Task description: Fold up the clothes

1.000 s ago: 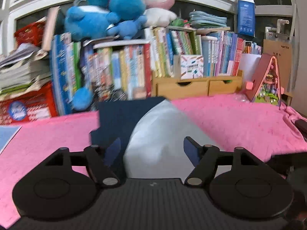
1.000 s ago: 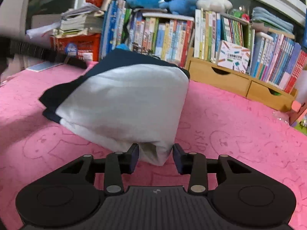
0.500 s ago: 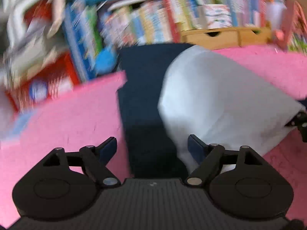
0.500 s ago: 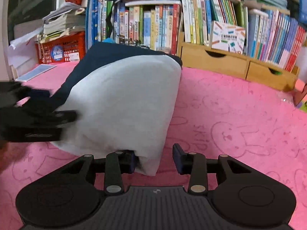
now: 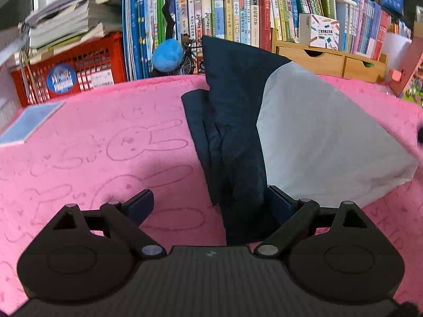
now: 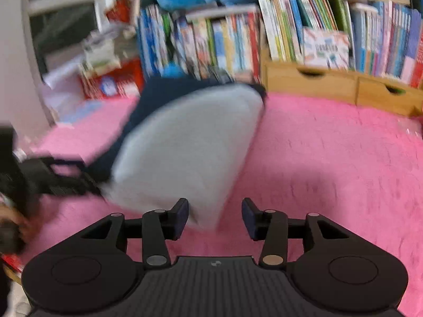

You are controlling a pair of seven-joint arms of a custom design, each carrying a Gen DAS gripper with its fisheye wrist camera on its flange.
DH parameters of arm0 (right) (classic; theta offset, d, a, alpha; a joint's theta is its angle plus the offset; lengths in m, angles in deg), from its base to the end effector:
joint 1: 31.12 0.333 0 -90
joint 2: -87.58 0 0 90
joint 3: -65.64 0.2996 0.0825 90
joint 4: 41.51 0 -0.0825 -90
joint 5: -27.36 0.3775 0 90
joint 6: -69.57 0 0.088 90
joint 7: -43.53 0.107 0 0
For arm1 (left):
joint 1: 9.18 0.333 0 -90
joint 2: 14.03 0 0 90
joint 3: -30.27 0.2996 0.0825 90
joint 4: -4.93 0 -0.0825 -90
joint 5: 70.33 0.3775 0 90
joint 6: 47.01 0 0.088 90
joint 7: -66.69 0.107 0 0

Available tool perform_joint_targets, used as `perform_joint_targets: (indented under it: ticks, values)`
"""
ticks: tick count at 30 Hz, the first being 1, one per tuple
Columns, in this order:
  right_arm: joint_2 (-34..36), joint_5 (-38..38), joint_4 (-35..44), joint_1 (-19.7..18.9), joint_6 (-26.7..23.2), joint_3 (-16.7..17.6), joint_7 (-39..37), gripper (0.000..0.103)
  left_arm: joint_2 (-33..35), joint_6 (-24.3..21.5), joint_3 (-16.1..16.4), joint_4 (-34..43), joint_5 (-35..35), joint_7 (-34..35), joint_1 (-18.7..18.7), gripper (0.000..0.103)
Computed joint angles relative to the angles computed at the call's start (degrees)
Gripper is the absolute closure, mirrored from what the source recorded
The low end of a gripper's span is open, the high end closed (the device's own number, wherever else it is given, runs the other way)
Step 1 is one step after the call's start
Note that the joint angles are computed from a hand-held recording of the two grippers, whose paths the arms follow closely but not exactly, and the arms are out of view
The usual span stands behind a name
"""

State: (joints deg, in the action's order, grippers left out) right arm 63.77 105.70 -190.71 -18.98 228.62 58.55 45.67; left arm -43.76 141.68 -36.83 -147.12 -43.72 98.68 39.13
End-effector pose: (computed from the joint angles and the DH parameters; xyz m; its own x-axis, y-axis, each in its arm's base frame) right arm 0.4252 -0.0054 0.4167 0.4674 -0.8744 -0.1299 -0.5686 -0.1849 -0.8016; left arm 0.4171 -0.1918 0.3709 0.0366 -0.9993 -0.0054 -0.6215 -0.0186 -0.7832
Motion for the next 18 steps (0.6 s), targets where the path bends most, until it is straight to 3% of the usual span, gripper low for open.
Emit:
perform_joint_targets:
  ticks: [3,5,7,10,14,15,18]
  values:
    - [4.8,7.0,6.8,2.6,1.7,1.0,-9.5,0.058,0.9,0.8,0.5,-0.3,-0.3,0.2,-0.2,0.009]
    - [11.5,5.7,13.5,3.2,3.5,4.0,-8.1,0.059,0.9,0.9,0.4,-0.4,-0.7,0.5,-0.2,0.009]
    - [20.0,-1.9,21.4,3.4,3.4,6.6,-0.1,0.07,1.0,1.2,0.4,-0.6,-1.1,0.8,-0.2,0.009]
    - [32.4,-19.1,33.1,3.9,4.7,9.1,17.8,0.076,0.9,1.3,0.2,-0.8,-1.7,1.1,-0.2,0.009]
    - [42.9,-36.0,43.9,6.5,3.3,7.9,35.7,0.079,0.8,1.4,0.1,-0.9,-2.3,1.4,-0.2,0.009]
    - [44.6,-38.9,45.9,7.1,2.8,7.6,38.3,0.079,0.7,1.4,0.1,-0.9,-2.4,1.4,-0.2,0.009]
    - [45.3,-44.0,45.5,7.1,6.9,9.3,36.7,0.079,0.7,1.4,0.1,-1.0,-2.7,1.5,-0.3,0.008]
